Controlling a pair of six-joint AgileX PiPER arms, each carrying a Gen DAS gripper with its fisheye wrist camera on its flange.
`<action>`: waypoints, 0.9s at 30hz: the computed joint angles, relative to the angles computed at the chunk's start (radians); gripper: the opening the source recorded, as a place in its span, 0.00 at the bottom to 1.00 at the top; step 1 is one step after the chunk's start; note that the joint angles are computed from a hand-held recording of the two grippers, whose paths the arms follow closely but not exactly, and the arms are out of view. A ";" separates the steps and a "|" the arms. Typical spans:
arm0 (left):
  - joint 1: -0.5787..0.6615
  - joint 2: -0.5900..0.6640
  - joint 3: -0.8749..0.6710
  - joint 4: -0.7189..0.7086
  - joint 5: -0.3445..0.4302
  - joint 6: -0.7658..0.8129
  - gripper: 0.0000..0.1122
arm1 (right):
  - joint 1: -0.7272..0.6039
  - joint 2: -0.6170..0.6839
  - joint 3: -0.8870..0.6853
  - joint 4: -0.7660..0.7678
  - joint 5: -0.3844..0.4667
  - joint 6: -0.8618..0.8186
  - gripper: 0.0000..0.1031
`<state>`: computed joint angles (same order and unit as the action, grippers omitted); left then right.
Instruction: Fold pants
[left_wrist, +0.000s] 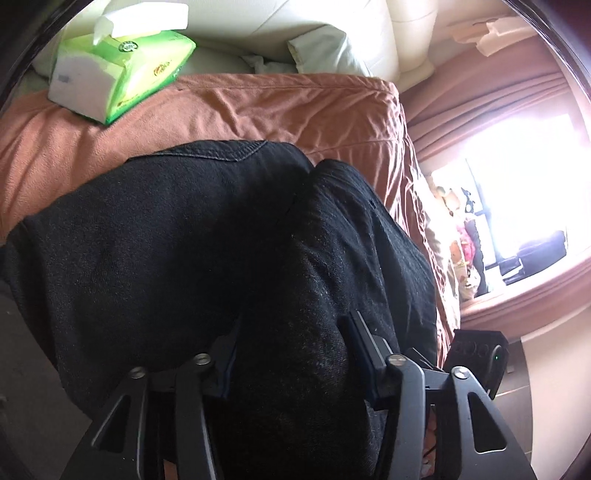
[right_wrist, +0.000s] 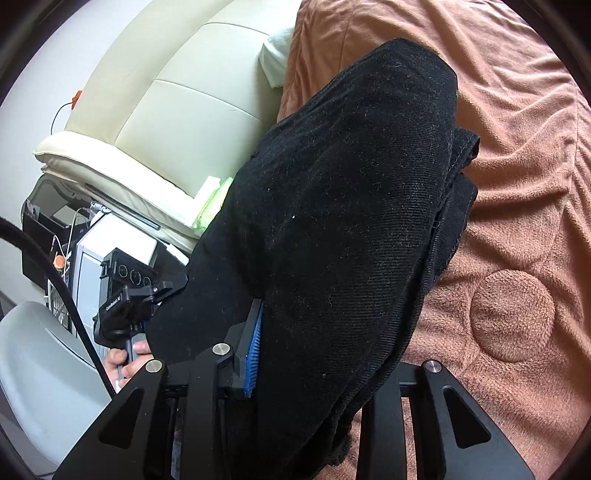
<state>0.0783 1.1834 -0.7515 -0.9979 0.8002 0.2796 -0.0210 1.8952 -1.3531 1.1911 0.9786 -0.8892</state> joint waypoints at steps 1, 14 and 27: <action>0.019 -0.013 0.006 -0.021 0.009 0.008 0.37 | 0.003 -0.008 0.001 0.010 0.003 -0.013 0.25; 0.146 -0.100 -0.246 0.139 0.100 -0.130 0.33 | 0.122 -0.114 -0.023 0.178 -0.088 -0.127 0.22; 0.134 -0.001 -0.302 0.483 0.005 -0.323 0.43 | 0.252 0.110 -0.078 0.245 -0.194 -0.023 0.24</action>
